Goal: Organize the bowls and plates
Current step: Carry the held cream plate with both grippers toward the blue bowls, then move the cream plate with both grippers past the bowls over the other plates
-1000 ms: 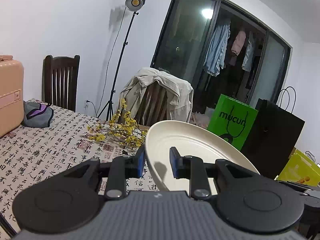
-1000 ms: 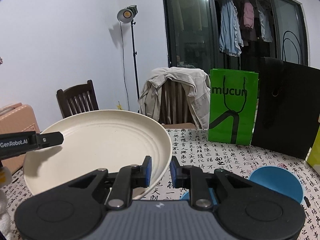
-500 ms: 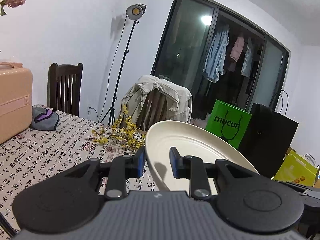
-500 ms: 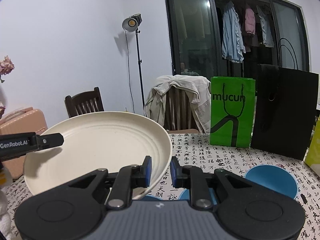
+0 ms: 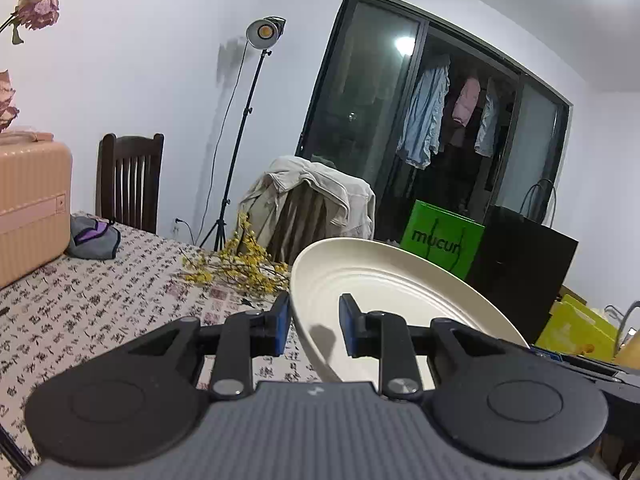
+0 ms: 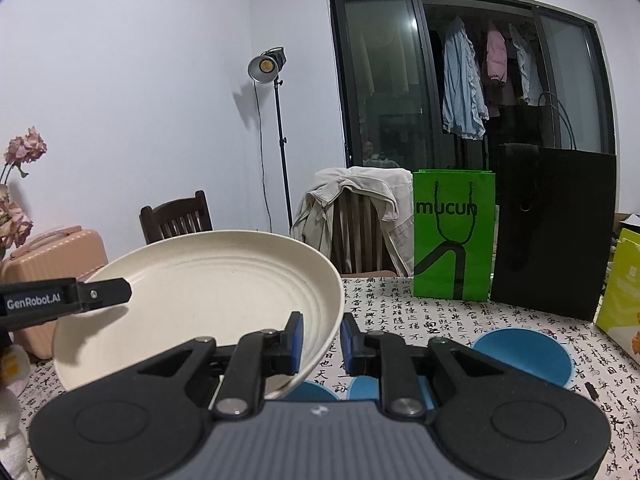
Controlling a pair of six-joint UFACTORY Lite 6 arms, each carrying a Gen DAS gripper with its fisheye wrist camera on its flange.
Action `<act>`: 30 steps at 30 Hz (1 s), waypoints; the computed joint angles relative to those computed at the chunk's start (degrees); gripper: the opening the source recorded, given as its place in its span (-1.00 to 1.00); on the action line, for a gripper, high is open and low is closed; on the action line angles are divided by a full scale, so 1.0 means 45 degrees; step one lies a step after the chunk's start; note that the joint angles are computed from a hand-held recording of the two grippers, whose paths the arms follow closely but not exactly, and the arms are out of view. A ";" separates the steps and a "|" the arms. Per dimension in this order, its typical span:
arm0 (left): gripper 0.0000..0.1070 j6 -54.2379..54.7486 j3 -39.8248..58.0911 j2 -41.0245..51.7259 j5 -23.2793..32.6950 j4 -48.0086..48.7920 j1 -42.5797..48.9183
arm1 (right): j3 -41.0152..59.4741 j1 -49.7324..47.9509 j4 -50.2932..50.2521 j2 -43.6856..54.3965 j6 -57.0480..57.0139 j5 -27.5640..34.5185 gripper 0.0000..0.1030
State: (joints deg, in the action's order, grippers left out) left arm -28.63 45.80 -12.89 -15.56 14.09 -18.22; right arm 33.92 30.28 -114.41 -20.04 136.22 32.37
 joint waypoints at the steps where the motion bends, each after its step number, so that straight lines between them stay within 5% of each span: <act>1: -0.52 -0.0277 -0.0154 -0.0202 0.0034 0.0228 -0.0005 | -0.0173 0.0070 0.0131 -0.0260 -0.0107 0.0056 -0.62; 17: -0.52 0.2102 -0.2666 -0.3187 0.0593 -0.2704 -0.1008 | -0.2108 0.2641 0.3300 -0.3426 -0.2487 0.2065 -0.62; 30: -0.52 0.1269 -0.4567 -0.5548 0.1017 -0.1908 -0.1442 | -0.3404 0.6736 0.6306 -0.5280 -0.3597 0.5939 -0.62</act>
